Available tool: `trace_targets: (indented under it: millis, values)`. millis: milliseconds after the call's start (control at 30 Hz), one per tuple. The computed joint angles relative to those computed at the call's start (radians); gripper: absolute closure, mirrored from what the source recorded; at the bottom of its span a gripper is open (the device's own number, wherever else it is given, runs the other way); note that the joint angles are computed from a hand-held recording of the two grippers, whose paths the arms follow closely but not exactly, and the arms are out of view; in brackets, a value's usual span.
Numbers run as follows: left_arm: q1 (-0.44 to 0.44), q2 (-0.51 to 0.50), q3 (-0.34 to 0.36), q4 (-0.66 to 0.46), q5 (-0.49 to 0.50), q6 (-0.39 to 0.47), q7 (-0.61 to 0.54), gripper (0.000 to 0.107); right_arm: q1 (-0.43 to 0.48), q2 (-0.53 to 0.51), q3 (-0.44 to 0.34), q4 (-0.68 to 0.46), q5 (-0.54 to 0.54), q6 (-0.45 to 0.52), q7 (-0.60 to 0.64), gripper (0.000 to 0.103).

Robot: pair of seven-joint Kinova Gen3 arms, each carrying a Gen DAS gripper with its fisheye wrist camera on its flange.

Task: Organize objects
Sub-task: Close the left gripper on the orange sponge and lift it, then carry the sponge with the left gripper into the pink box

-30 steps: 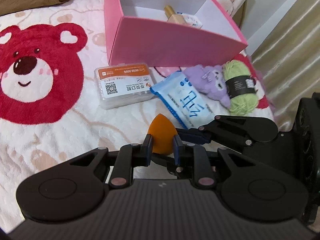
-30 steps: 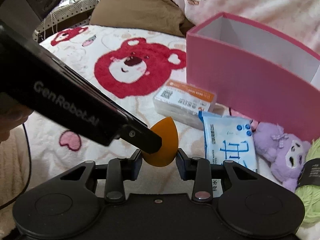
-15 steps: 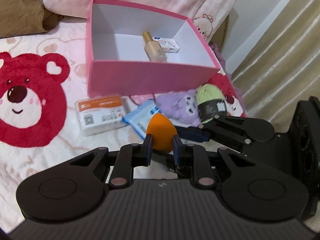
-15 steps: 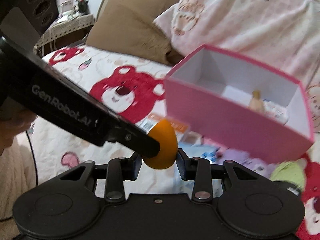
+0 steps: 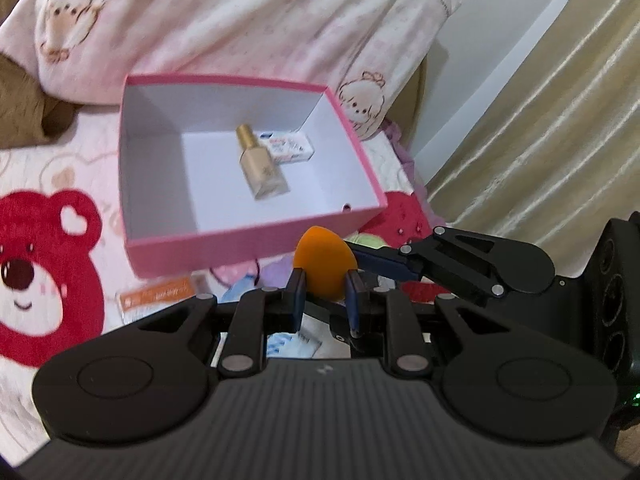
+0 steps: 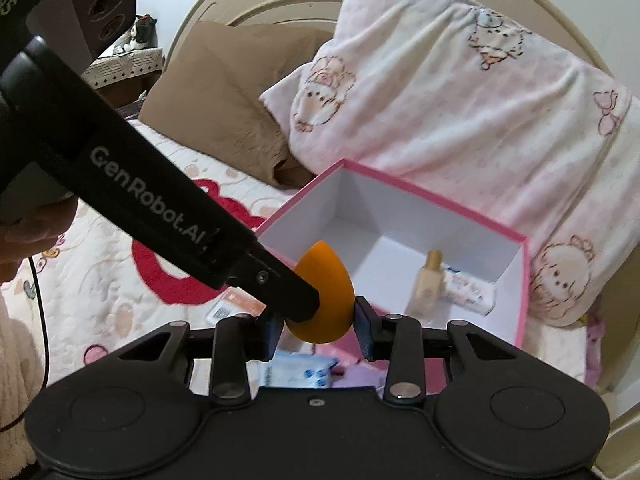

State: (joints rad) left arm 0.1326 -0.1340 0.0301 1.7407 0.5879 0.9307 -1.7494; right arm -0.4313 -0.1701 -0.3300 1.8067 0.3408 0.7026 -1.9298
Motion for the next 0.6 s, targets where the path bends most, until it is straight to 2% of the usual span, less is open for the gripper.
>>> trace_targets:
  millis: [233, 467, 600]
  values:
    - [0.007, 0.100, 0.042, -0.133, -0.058, -0.016, 0.082, 0.088, 0.010, 0.091, 0.059, -0.154, -0.011, 0.116, 0.057, 0.061]
    - [-0.022, 0.280, 0.074, -0.259, -0.003, -0.020, 0.122, 0.088, 0.029, 0.254, 0.162, -0.372, -0.114, 0.310, 0.138, 0.061]
    - [-0.045, 0.376, 0.102, -0.304, 0.030, -0.044, 0.131, 0.088, 0.015, 0.353, 0.198, -0.467, -0.084, 0.383, 0.181, 0.061]
